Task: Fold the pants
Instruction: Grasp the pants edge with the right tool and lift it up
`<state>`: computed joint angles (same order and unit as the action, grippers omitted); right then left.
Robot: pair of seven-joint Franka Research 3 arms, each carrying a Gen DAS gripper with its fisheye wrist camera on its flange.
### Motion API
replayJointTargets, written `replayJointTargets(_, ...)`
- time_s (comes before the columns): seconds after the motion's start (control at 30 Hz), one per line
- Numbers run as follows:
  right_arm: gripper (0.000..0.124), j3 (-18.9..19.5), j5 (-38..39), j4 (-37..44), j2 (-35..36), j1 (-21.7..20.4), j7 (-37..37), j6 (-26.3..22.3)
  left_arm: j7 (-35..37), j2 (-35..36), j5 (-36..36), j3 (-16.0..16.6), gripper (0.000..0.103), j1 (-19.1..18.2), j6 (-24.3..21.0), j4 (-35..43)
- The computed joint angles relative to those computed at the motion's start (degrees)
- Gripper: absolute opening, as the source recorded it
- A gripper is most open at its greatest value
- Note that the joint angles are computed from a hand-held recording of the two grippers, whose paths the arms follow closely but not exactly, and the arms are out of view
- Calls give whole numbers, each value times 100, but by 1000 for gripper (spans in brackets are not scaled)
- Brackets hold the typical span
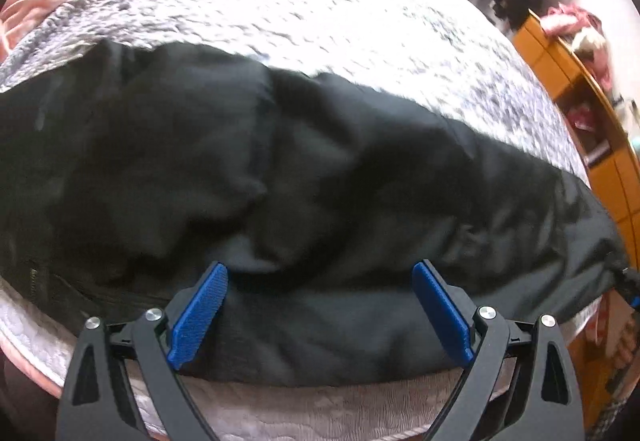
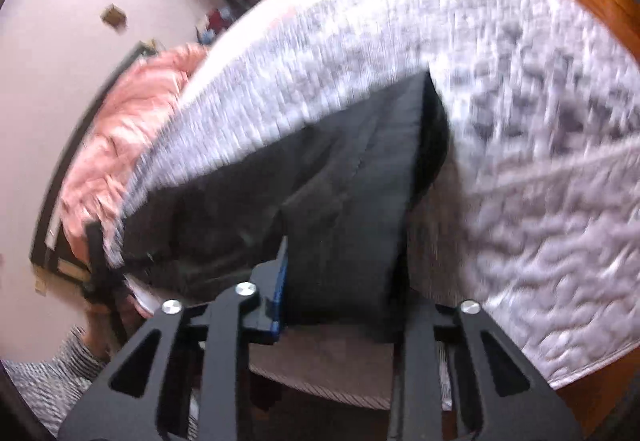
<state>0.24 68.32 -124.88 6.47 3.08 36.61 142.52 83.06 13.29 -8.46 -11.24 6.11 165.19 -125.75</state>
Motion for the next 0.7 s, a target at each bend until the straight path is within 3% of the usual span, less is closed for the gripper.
replayJointTargets(0.13, 15, -45, -307, -45, -176, 59, 503, 599, -753, 44, 912, 474, 94, -340, 126, 20)
replayJointTargets(0.23, 15, -93, -1150, -246, -69, 117, 1346, 895, -645, 296, 833, 300, 94, -146, -90, 152)
replayJointTargets(0.3, 15, -111, -1600, -259, 215, 100, 1875, 882, -968, 438, 1567, 631, 97, -474, 172, 95)
replayJointTargets(0.37, 15, -1, -1254, -327, 312, 2, 1770, 963, -1489, 414, 2307, 989, 99, -844, 313, 8)
replayJointTargets(0.53, 12, 115, -1046, -500, -58, 57, 1762, 1151, -893, 146, 1655, 286, 97, -103, 120, -140)
replayJointTargets(0.7, 12, 131, -114, -668, -664, 240, 1075, 1075, -603, -321, 1489, 362, 97, 55, 270, -563)
